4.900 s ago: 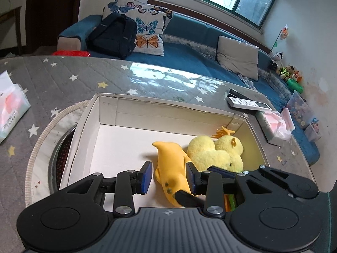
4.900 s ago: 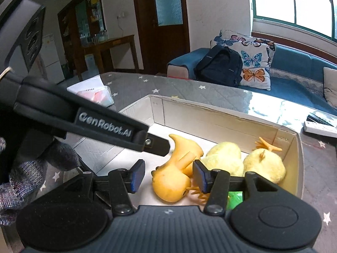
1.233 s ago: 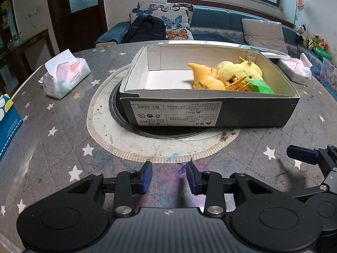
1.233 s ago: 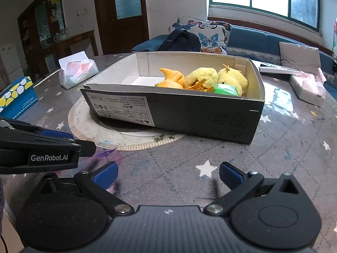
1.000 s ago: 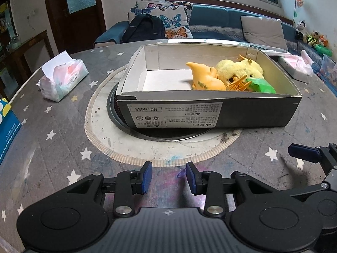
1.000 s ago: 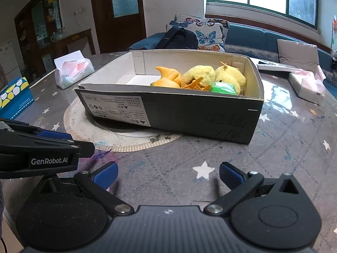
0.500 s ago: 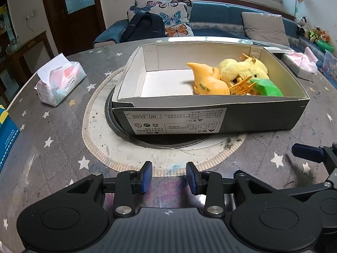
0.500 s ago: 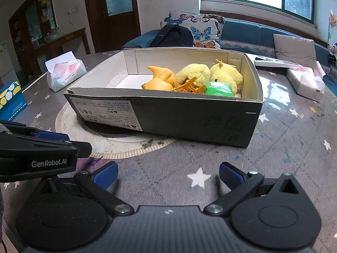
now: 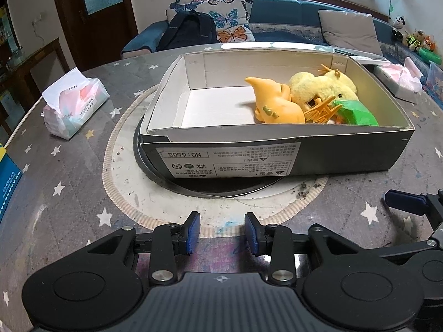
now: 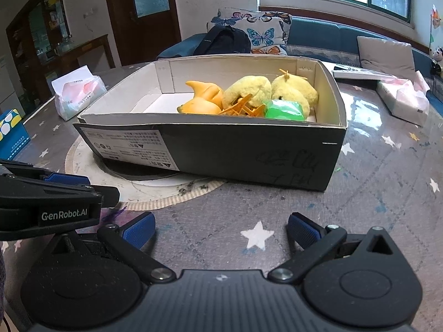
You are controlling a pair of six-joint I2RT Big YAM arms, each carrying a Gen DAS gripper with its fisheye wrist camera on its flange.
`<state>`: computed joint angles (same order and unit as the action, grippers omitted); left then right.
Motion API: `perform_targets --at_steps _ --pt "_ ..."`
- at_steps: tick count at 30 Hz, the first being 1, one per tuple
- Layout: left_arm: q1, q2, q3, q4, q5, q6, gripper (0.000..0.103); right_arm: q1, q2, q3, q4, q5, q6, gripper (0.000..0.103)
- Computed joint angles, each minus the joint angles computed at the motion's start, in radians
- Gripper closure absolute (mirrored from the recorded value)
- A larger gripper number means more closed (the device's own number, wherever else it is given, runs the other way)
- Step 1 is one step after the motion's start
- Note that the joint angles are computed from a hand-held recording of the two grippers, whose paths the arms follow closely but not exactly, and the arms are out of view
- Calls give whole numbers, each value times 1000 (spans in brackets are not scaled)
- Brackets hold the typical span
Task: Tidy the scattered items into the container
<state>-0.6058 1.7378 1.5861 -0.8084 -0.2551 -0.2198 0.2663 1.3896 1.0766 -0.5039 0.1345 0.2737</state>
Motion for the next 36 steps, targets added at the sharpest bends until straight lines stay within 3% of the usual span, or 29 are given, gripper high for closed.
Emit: perform_targets --at_steps 36 --pt "6 44 55 -14 6 3 66 -15 34 40 -17 4 -6 0"
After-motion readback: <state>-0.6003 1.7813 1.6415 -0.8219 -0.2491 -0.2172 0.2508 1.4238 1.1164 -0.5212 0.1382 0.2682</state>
